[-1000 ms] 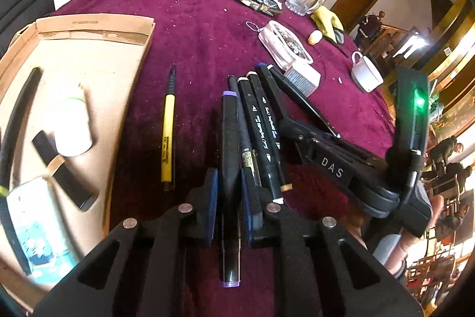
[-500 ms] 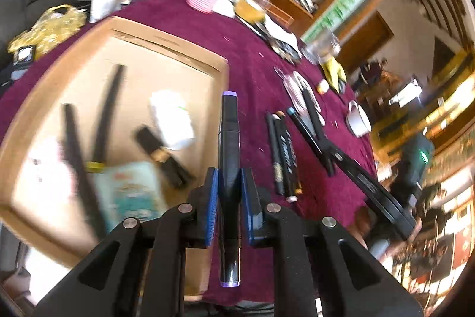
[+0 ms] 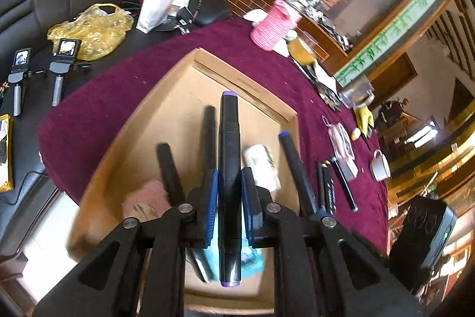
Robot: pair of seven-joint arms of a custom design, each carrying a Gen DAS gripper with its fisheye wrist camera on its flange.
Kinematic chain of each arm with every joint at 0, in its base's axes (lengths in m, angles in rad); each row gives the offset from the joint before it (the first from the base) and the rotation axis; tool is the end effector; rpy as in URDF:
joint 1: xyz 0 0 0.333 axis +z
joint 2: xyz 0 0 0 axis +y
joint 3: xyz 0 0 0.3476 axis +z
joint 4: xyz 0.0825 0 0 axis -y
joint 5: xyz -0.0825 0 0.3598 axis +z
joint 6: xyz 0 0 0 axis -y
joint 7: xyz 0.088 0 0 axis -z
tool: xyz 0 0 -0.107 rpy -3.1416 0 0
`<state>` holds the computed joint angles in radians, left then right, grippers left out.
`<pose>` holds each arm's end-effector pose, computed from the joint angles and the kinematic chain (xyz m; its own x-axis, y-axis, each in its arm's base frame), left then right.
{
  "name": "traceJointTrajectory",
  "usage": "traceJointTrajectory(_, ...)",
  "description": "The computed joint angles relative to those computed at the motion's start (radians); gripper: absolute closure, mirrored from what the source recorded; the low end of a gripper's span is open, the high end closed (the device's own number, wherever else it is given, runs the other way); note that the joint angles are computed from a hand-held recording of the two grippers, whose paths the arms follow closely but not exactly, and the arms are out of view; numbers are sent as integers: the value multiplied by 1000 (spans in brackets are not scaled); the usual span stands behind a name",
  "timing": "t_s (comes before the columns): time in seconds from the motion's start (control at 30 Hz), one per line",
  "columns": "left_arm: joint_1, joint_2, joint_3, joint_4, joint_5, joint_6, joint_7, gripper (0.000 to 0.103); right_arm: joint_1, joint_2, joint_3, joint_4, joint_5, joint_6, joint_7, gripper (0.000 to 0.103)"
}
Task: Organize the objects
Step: 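Carry both markers into the tray and open both grippers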
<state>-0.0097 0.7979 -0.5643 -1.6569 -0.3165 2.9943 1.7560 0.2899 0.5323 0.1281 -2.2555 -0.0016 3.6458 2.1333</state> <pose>0.6696 -0.2938 0.2969 -0.2908 -0.8261 0.4827 -0.8731 0.0226 -0.4871 0.5403 0.2326 0.2805 0.0005 -0.8888 -0.4583 -0.7313 0.3123 -0.6064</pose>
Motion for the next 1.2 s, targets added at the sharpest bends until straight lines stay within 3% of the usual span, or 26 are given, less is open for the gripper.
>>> traceJointTrajectory(0.17, -58, 37, 80, 88, 26, -60, -39, 90, -36, 52, 33, 84, -44, -92, 10, 90)
traceJointTrajectory(0.23, -67, 53, 91, 119, 32, -86, -41, 90, -15, 58, 17, 94, -28, -108, 1, 90)
traceJointTrajectory(0.33, -96, 78, 123, 168, 42, -127, -59, 90, -31, 76, 37, 121, -41, -138, -4, 90)
traceJointTrajectory(0.5, -158, 108, 199, 246, 73, -201, -109, 90, 78, 79, -54, 152, 38, -187, -44, 90)
traceJointTrajectory(0.57, -184, 122, 230, 279, 96, -234, -133, 90, 77, 86, -50, 169, 44, -207, -59, 90)
traceJointTrajectory(0.7, -193, 134, 238, 298, 112, -260, -147, 90, 174, 90, -140, 192, 108, -253, -88, 90)
traceJointTrajectory(0.77, -193, 134, 239, 296, 116, -258, -150, 90, 162, 93, -125, 197, 111, -260, -96, 90)
traceJointTrajectory(0.9, -190, 131, 235, 287, 119, -247, -151, 90, 199, 94, -157, 203, 136, -269, -111, 90)
traceJointTrajectory(1.0, -187, 126, 233, 272, 119, -234, -153, 89, 163, 99, -120, 208, 131, -275, -114, 90)
traceJointTrajectory(1.1, -181, 118, 229, 253, 112, -220, -162, 79, 176, 96, -129, 202, 154, -266, -117, 89)
traceJointTrajectory(1.2, -150, 84, 191, 177, 90, -136, -145, 57, 89, 95, -48, 184, 111, -232, -108, 87)
